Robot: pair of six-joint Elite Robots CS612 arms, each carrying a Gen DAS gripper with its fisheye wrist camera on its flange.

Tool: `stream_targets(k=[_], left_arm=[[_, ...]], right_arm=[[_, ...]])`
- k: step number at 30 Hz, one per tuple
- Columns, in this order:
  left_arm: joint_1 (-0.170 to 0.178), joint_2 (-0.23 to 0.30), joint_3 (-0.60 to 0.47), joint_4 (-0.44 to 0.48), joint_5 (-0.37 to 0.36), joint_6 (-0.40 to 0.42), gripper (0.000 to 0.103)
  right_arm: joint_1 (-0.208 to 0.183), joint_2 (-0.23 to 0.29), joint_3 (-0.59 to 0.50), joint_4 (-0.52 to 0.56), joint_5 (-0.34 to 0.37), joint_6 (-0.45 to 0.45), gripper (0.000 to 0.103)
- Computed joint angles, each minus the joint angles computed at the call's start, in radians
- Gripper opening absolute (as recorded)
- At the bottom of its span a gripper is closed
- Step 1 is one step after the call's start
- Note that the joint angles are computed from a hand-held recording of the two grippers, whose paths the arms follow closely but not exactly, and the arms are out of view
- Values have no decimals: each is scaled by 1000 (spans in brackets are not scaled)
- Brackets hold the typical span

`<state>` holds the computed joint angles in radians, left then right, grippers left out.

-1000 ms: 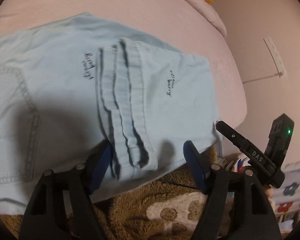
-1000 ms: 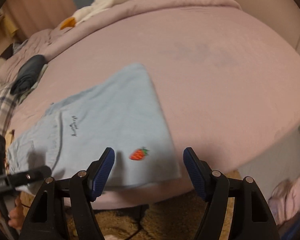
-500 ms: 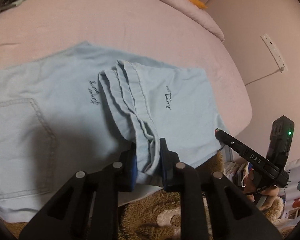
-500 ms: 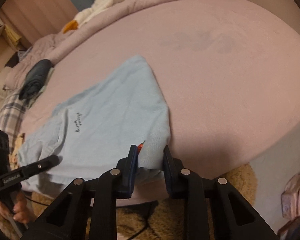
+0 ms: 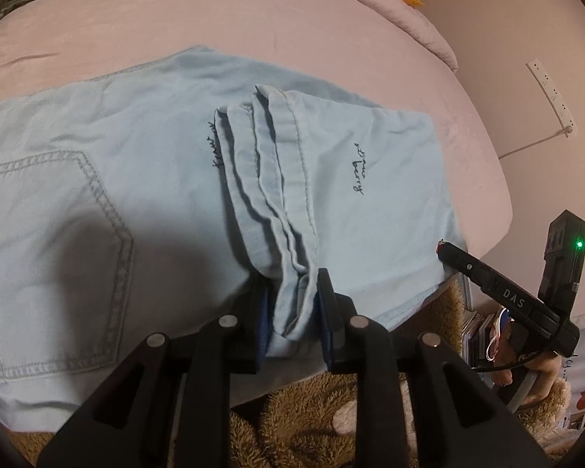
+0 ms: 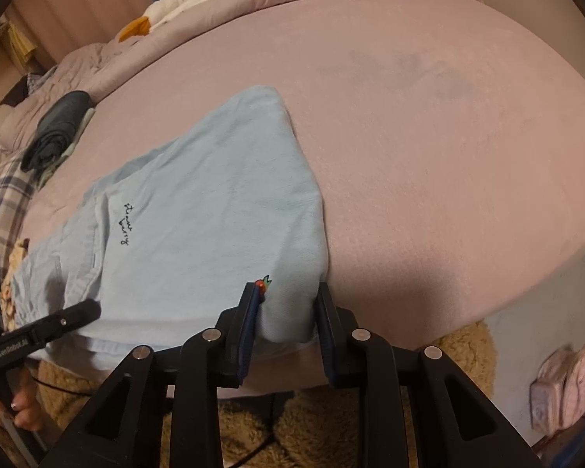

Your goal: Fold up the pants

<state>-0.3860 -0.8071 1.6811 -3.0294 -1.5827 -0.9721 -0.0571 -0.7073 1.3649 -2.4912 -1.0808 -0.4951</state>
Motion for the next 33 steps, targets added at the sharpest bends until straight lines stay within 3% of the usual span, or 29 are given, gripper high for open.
stream_targets(k=[5,7,9,10,11,13,17,22,23,24,27,33], left_arm=[[13,-20,8,30,-35,-26,34],[13,-26,3,29,-6,-24,45],[15,-29,-3,11,43,-7,68],[17,-27,-9,5,56,-1,69],[23,-20,-19,-7,61,7,69],[37,1,-50,-5,51,8,67],[58,40,-107,34,20,-7,65],[68,60,-117,18,27,-15,52],[68,56,-114,36,33,-17,42],[68,53,-117,59,46,-19,32],[70,48,-106,48,41,-25,28],[65,51,-104,40,60,-47,28]], right_arm=[[2,-6,-4,24,-8,7,28],[5,-11,-15,39,-18,0,32],[5,-13,-21,17,7,-12,46],[4,-9,-33,17,34,-18,50],[3,-4,-49,29,58,-19,55],[7,21,-103,78,104,-22,55],[36,82,-211,109,70,37,55],[54,150,-327,219,115,71,55],[57,154,-333,222,108,75,53],[60,157,-335,216,103,81,41],[65,148,-319,178,84,83,22],[58,141,-305,118,120,108,17]])
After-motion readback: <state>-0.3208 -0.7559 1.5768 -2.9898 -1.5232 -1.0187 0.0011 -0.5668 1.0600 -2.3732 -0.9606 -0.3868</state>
